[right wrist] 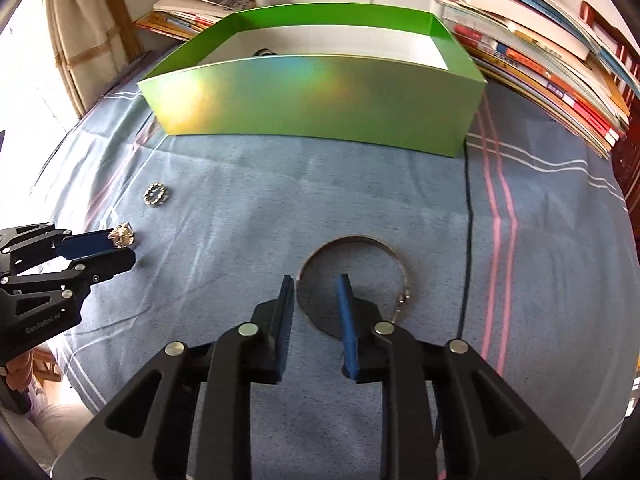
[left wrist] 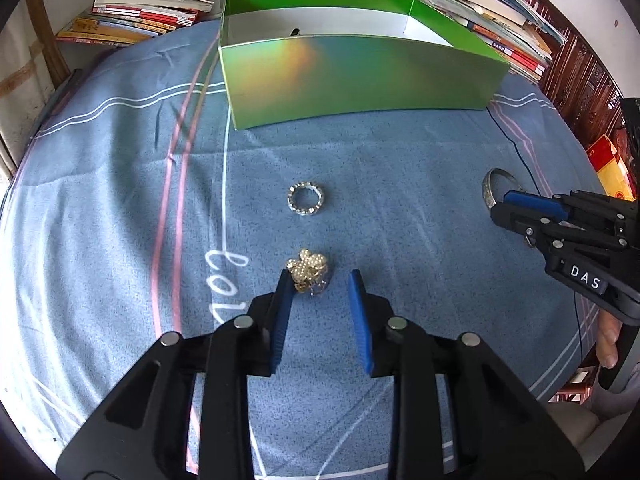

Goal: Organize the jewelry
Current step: 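Move the left gripper to the silver flower charm while the right gripper approaches the silver bangle, then grasp the flower charm with the left gripper while the right gripper grasps the bangle rim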

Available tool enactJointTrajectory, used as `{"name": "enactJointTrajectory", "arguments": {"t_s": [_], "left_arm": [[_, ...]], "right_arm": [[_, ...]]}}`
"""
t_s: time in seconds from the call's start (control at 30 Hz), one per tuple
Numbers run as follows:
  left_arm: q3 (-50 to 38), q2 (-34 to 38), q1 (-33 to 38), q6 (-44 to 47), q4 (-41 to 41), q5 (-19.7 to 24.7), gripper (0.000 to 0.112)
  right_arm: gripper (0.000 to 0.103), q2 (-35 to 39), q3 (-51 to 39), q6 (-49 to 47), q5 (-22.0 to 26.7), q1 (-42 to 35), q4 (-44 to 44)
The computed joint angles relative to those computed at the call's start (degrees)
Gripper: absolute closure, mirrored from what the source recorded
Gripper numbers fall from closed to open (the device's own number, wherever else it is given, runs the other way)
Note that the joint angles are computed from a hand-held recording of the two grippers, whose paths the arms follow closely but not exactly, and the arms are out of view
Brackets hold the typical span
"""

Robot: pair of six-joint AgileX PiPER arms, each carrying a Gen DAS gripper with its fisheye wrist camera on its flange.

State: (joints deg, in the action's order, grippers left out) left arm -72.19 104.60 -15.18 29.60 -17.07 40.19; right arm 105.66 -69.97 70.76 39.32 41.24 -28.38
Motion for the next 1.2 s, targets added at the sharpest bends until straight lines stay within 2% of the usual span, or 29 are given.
{"name": "enactJointTrajectory", "arguments": {"t_s": [0.17,0.5,0.8,0.87,1.0,1.2], "left_arm": [[-0.58,0.64,-0.66,-0.46,0.32,-0.71,0.084],[-1.61,1.52,-2.17,-1.31,1.2,-1.34,0.085],[-1.19,1.38,-2.89,-1.81,1.94,-2.16,0.086],[-1.05,1.32,-3.2,-3.39,3.61,-2.7,0.091],[-1.47,1.5,-3.14,-3.66,3.97,-2.4,0.091],[-1.47,1.48,-3.4,-4.4,4.85,-2.59,0.091]], "right_arm": [[0.079,1.61,-2.15,1.14,2.34,0.74,-1.56],[0.079,1.64,-1.8,2.52,1.86,1.0,-2.98],[0.079,2.97,-3.99,3.36,4.98,2.08,-3.68],[0.082,3.0,-4.15,3.29,5.12,2.18,-3.53],[0.096,2.92,-4.25,2.79,5.17,2.31,-3.15],[0.097,2.29,-3.22,5.52,6.02,1.39,-3.71]]}}
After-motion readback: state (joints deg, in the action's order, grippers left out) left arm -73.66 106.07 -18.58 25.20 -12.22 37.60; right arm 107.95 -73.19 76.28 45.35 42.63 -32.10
